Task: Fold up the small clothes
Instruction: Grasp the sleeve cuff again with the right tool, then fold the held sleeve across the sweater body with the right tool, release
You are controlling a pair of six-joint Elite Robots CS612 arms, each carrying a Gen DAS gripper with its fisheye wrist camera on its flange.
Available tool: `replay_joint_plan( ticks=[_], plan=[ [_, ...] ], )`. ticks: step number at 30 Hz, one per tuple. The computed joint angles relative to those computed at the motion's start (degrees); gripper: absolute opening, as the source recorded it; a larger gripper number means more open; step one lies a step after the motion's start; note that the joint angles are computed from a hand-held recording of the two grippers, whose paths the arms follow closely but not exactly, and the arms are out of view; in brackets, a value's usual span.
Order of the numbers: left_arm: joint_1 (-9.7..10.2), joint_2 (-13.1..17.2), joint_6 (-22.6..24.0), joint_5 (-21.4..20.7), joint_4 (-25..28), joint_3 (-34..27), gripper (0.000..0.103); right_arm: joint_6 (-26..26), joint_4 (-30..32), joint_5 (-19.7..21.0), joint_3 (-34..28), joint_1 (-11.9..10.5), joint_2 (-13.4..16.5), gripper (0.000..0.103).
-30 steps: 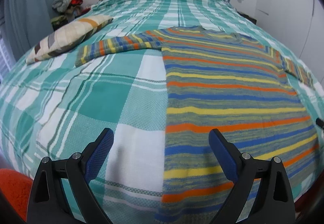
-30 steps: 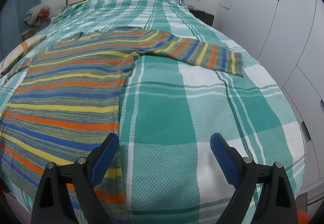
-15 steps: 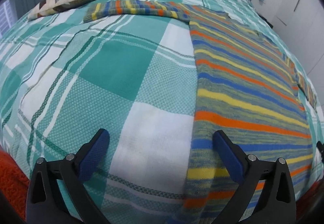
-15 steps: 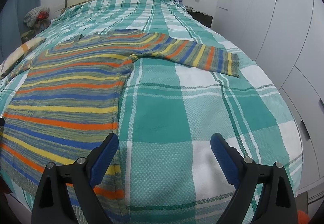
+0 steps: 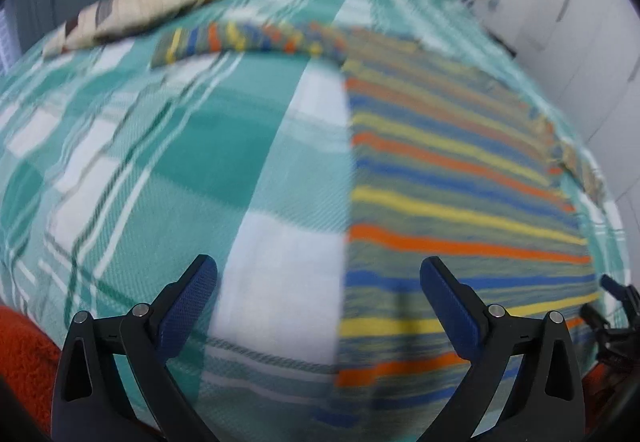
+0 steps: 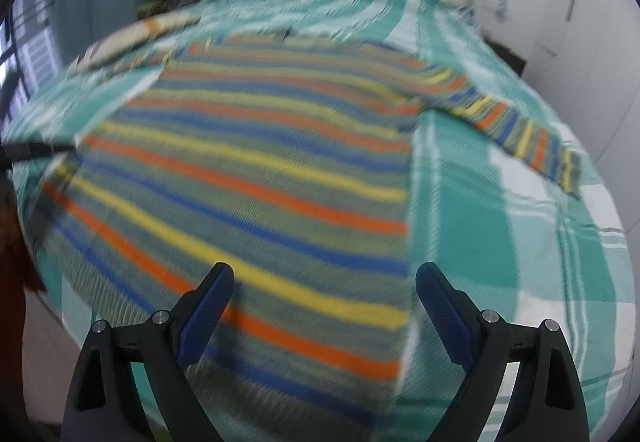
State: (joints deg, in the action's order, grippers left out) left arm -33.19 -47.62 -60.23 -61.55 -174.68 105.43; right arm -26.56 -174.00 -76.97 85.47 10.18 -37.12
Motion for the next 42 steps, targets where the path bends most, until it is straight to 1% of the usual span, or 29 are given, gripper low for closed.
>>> replay_joint_plan(
  ticks=[1, 3, 6, 7, 9, 11, 12, 13, 14, 15, 16, 17, 18, 19, 21, 23, 26, 28, 29, 30, 31, 32, 34, 35, 36, 37, 38, 39, 42],
  plan=[
    [-0.57, -0.10, 1.36, 2.00, -0.50, 0.02, 0.102, 0.54, 0.49, 0.69, -0.01, -0.17, -0.17, 0.092],
    [-1.16, 0.00, 3.22, 4.20, -1.24, -0.08, 0.102, 4.44, 0.73, 5.27, -0.55, -1.51, -0.53, 0.092],
    [-1.46, 0.32, 5.34, 5.11, -1.62, -0.57, 0.102, 13.02, 3.59, 12.01, -4.59, -4.26, 0.19, 0.092],
    [-1.50, 0.40, 5.81, 5.39, -1.39, -0.76, 0.102, 17.56, 5.60, 14.22, -7.45, -5.55, 1.12, 0.092],
    [-1.38, 0.51, 6.14, 5.84, -0.85, -1.10, 0.102, 26.01, 6.71, 16.07, -11.82, -7.44, 2.88, 0.092],
    [-1.24, 0.53, 5.62, 6.11, -0.89, -1.04, 0.102, 38.01, 5.71, 16.89, -17.45, -9.86, 5.80, 0.092],
    [-1.03, 0.56, 5.08, 5.81, -0.96, -1.01, 0.102, 44.01, 5.05, 17.19, -19.61, -10.68, 7.14, 0.091],
    [-0.92, 0.57, 4.46, 5.57, -0.93, -0.96, 0.102, 50.01, 6.50, 19.22, -23.27, -12.23, 9.33, 0.091],
    [-0.72, 0.62, 3.70, 5.16, -0.88, -0.94, 0.102, 55.78, 5.87, 19.70, -25.12, -12.79, 10.80, 0.087],
    [-0.61, 0.64, 3.03, 4.93, -0.67, -0.91, 0.102, 60.54, 6.37, 19.85, -27.32, -13.50, 12.39, 0.080],
    [-0.36, 0.67, 2.17, 4.62, -0.20, -0.92, 0.102, 62.90, 6.57, 19.20, -28.66, -13.68, 13.26, 0.077],
    [-0.27, 0.66, 1.62, 4.50, 0.14, -0.88, 0.102, 64.06, 7.84, 18.21, -30.80, -13.87, 14.43, 0.075],
    [-0.19, 0.71, 1.16, 4.51, 0.37, -0.87, 0.102, 63.42, 9.60, 17.61, -32.80, -13.90, 15.29, 0.075],
    [0.01, 0.73, 0.52, 4.22, 1.01, -0.88, 0.102, 61.31, 12.31, 17.02, -35.45, -13.84, 16.34, 0.074],
    [0.31, 0.81, -0.58, 3.42, 1.99, -0.96, 0.102, 54.54, 19.30, 15.65, -41.35, -13.43, 18.45, 0.071],
    [0.64, 0.96, -1.91, 2.43, 2.69, -1.07, 0.102, 50.71, 24.93, 13.86, -46.15, -12.99, 20.38, 0.067],
    [0.97, 1.25, -3.41, 1.39, 3.21, -1.26, 0.102, 49.64, 30.05, 12.77, -52.02, -12.67, 23.44, 0.061],
    [1.12, 1.47, -3.53, 0.70, 3.54, -1.50, 0.102, 49.12, 31.08, 12.68, -53.91, -12.51, 24.53, 0.043],
    [1.18, 1.59, -3.36, 0.34, 3.75, -1.67, 0.102, 47.40, 33.58, 13.03, -55.92, -12.33, 25.38, 0.013],
    [1.21, 1.65, -3.13, 0.18, 3.93, -1.80, 0.102, 46.18, 35.50, 13.49, -56.78, -12.45, 25.78, 0.008],
    [1.19, 1.70, -2.86, 0.18, 4.10, -1.91, 0.102, 45.17, 37.22, 13.39, -57.97, -12.31, 26.22, 0.008],
    [1.14, 1.70, -2.57, 0.30, 4.05, -1.95, 0.102, 44.02, 36.62, 11.54, -57.72, -11.95, 25.76, 0.008],
    [1.00, 1.63, -2.05, 0.65, 3.19, -1.78, 0.102, 43.25, 32.64, 10.64, -55.46, -11.57, 24.23, 0.008],
    [0.98, 1.60, -1.82, 0.76, 2.75, -1.68, 0.102, 43.22, 30.32, 11.61, -54.45, -11.35, 23.38, 0.008],
    [0.92, 1.56, -1.56, 0.93, 2.19, -1.57, 0.102, 42.70, 28.24, 13.93, -53.89, -11.10, 22.67, 0.008],
    [0.88, 1.53, -1.36, 1.07, 1.67, -1.48, 0.102, 41.98, 27.70, 15.19, -54.28, -10.83, 22.51, 0.008],
    [0.89, 1.52, -1.21, 1.09, 1.24, -1.45, 0.102, 40.28, 27.53, 17.65, -55.17, -10.28, 22.27, 0.008],
    [0.91, 1.52, -1.01, 1.06, 0.56, -1.39, 0.102, 38.49, 28.47, 20.36, -56.86, -9.60, 22.38, 0.008],
    [0.86, 1.47, -0.46, 1.40, -0.72, -1.26, 0.102, 34.44, 32.82, 26.08, -62.26, -7.65, 23.62, 0.008]
  ],
)
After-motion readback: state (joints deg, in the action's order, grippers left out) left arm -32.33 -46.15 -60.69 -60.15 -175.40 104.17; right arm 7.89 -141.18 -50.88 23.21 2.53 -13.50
